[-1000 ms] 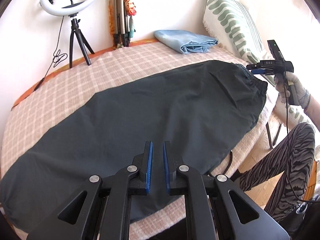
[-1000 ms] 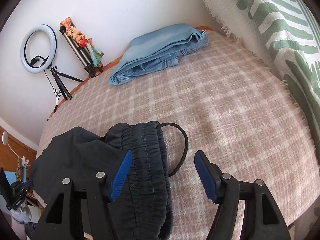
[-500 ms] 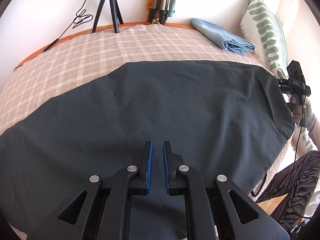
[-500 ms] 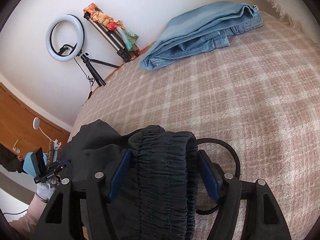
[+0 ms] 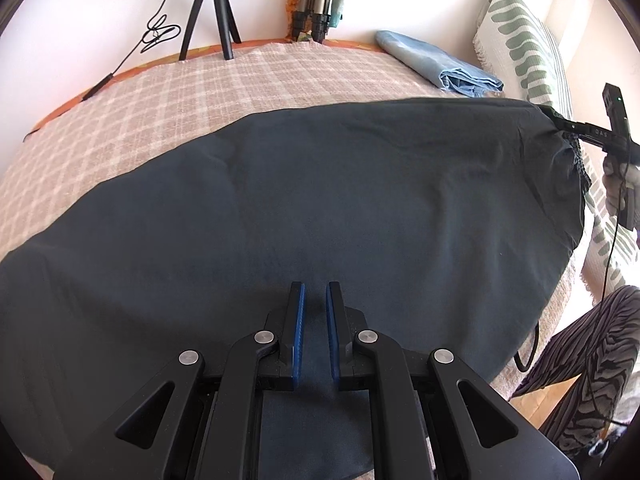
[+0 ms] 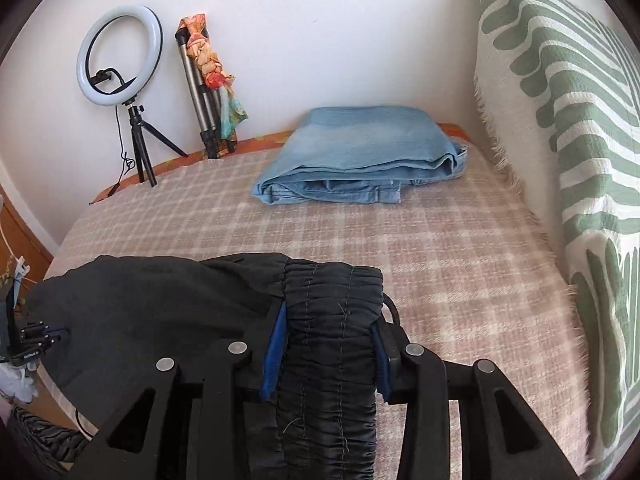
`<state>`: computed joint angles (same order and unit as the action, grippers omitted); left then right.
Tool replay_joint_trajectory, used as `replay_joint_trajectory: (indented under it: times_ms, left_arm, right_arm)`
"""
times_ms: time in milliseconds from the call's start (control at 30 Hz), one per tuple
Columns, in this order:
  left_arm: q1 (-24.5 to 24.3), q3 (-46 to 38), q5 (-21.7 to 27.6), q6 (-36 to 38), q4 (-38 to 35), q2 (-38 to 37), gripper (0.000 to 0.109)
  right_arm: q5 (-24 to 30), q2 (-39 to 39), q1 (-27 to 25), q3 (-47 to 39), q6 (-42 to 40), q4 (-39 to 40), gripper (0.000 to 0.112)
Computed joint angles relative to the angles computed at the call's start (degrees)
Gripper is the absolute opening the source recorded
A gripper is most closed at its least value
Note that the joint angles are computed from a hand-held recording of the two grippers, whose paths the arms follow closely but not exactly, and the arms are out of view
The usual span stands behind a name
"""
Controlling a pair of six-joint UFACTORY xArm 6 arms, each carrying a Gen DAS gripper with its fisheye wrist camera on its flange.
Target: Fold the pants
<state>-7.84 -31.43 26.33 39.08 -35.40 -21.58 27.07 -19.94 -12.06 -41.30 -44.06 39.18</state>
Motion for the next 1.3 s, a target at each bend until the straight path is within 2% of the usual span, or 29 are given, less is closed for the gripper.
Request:
replay_joint_trajectory:
  times_ms: [133, 200, 300, 433, 500, 567, 667, 800, 867, 967, 1033, 1067, 1100, 1167, 1300]
  left_arm:
    - [-2.6, 1.6, -0.1, 0.5, 1.1, -1.9, 0.009]
    - [-2.9, 1.3, 0.8, 0.4, 0.4, -2.1, 0.009]
    - [-3.1, 0.2, 0.5, -1.1, 1.2, -1.7, 0.009]
    - [-3.2, -1.8, -0.7, -1.9, 2.2, -0.3, 0.009]
    - [-3.0, -3.0, -0.7, -2.0, 2.6, 1.2, 0.009]
    - [-3.1, -3.7, -2.5, -3.7, 5.9, 2.8, 0.009]
    - [-2.4, -5.5, -2.4, -4.9, 6.5, 5.2, 0.009]
    - [-1.5, -7.0, -2.6, -5.4, 5.3, 6.7, 0.009]
    - [-0.9, -7.6, -2.5, -5.2, 4.0, 7.0, 0.009]
    - [0.3, -8.8, -2.4, -5.4, 2.9, 7.9, 0.009]
    - [1.6, -10.1, -0.6, -5.2, 1.7, 8.5, 0.009]
    - [2.2, -10.7, -0.2, -5.0, 1.0, 8.8, 0.011]
    - [2.6, -11.1, -0.3, -4.9, 0.7, 9.1, 0.019]
    - [3.1, -11.8, -0.6, -4.8, 0.2, 9.6, 0.029]
    - [3.5, -13.3, -1.2, -5.0, 0.7, 10.9, 0.029]
  right_arm:
    - [0.3, 4.8, -0.2, -1.8, 8.9, -11.7, 0.044]
    - [0.0, 5.4, -0.1, -1.8, 11.9, -14.5, 0.046]
    - [-2.0, 2.9, -0.2, -0.4, 15.6, -18.1, 0.061]
    - [-5.7, -1.7, 1.2, 0.5, 22.2, -28.9, 0.065]
    - [-4.5, -2.6, 1.6, -1.1, 21.1, -27.0, 0.066]
    - [-1.5, -2.7, 2.8, -3.3, 15.8, -21.8, 0.066]
    - [-0.3, -1.8, 7.1, -5.2, 11.8, -18.6, 0.066]
    - [-0.8, 3.1, 14.0, -8.6, 3.5, -7.1, 0.066]
    - [0.8, 7.4, 16.8, -12.1, -1.2, -2.2, 0.066]
    - [3.6, 14.6, 20.3, -17.9, -3.2, -1.4, 0.065]
    - [6.1, 19.1, 22.4, -21.9, -3.7, -1.4, 0.065]
    - [7.4, 21.3, 23.3, -23.9, -3.7, -1.3, 0.065]
    - [9.2, 23.4, 23.9, -25.9, -4.0, -0.9, 0.065]
    - [12.3, 27.6, 25.1, -29.9, -3.4, -1.5, 0.064]
    - [16.8, 34.1, 27.5, -35.7, -3.3, -2.5, 0.056]
